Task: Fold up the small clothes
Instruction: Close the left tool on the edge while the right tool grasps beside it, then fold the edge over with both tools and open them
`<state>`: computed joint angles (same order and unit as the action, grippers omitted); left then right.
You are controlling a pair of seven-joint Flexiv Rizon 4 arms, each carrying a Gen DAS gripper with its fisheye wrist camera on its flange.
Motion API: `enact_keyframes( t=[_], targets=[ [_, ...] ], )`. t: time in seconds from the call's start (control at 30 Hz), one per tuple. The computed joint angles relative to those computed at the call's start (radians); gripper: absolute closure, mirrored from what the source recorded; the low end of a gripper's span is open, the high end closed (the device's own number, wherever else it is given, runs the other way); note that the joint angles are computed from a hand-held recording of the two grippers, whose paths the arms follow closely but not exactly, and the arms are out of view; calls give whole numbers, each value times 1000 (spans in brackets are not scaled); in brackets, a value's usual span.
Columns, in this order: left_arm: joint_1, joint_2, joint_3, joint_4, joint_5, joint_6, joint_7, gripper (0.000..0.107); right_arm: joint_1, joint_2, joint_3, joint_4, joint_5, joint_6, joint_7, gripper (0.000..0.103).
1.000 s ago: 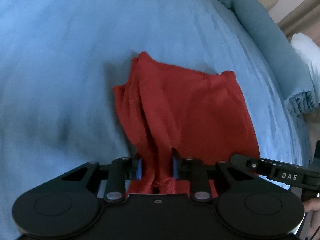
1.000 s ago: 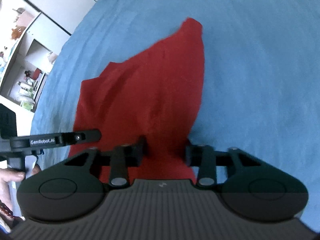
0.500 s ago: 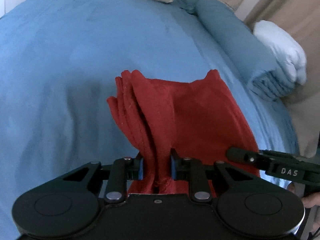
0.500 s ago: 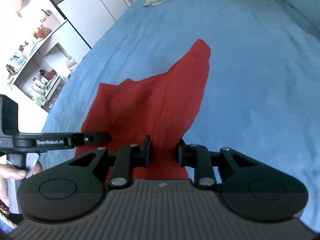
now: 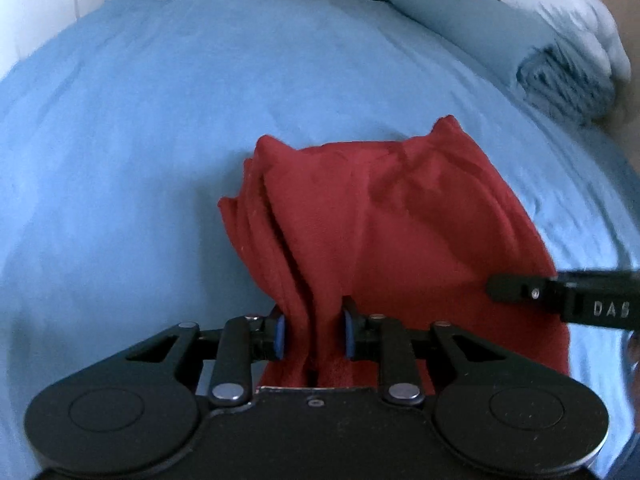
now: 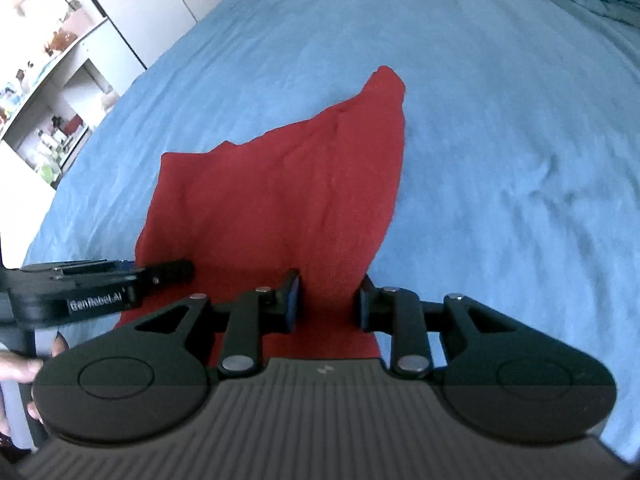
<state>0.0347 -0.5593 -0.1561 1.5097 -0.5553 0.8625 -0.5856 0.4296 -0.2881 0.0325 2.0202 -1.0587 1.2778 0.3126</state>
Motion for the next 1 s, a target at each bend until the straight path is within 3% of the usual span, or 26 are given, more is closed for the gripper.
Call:
enact_keyframes(
  t=[0.07, 0.13, 0.17, 0.2, 0.23, 0.33, 0.47, 0.63, 0.77, 0.87, 1.0],
  targets=[
    [5, 10, 0, 14, 0, 16, 21, 72, 2, 0, -2, 1, -12, -6, 4, 57],
    [4, 24, 1, 37, -8, 43, 18, 56, 7, -1, 2, -5, -17, -26, -13, 51],
    [-1, 34, 8, 47, -6, 60, 5, 51, 15, -9, 10, -26, 0, -60, -31, 41],
    [1, 41, 8, 56, -10, 74, 6, 36, 23, -4, 17, -30, 12, -97, -46, 28],
    [4, 48, 4, 65, -18, 90, 11, 27, 32, 5, 22, -31, 13, -137, -54, 23],
    [26, 73, -19, 107, -78, 150, 67, 26, 49, 48, 31, -13, -62, -225, -14, 17],
    [7, 35, 17, 70, -32, 160, -5, 26, 43, 59, 61, -1, -83, -322, 14, 17],
    [10, -9, 18, 42, -3, 149, -65, 19, 6, 30, 63, 29, -72, -274, 98, 16],
    [9, -11, 18, 33, 13, 153, -113, 19, 9, 19, 46, 42, -143, -262, 197, 13],
    [27, 39, -4, 78, -5, 185, -89, 23, 18, 44, 63, 41, -153, -300, 188, 15],
    [63, 156, -34, 166, -112, 232, 5, 22, 45, 116, 109, 29, -147, -418, 127, 14]
  ],
)
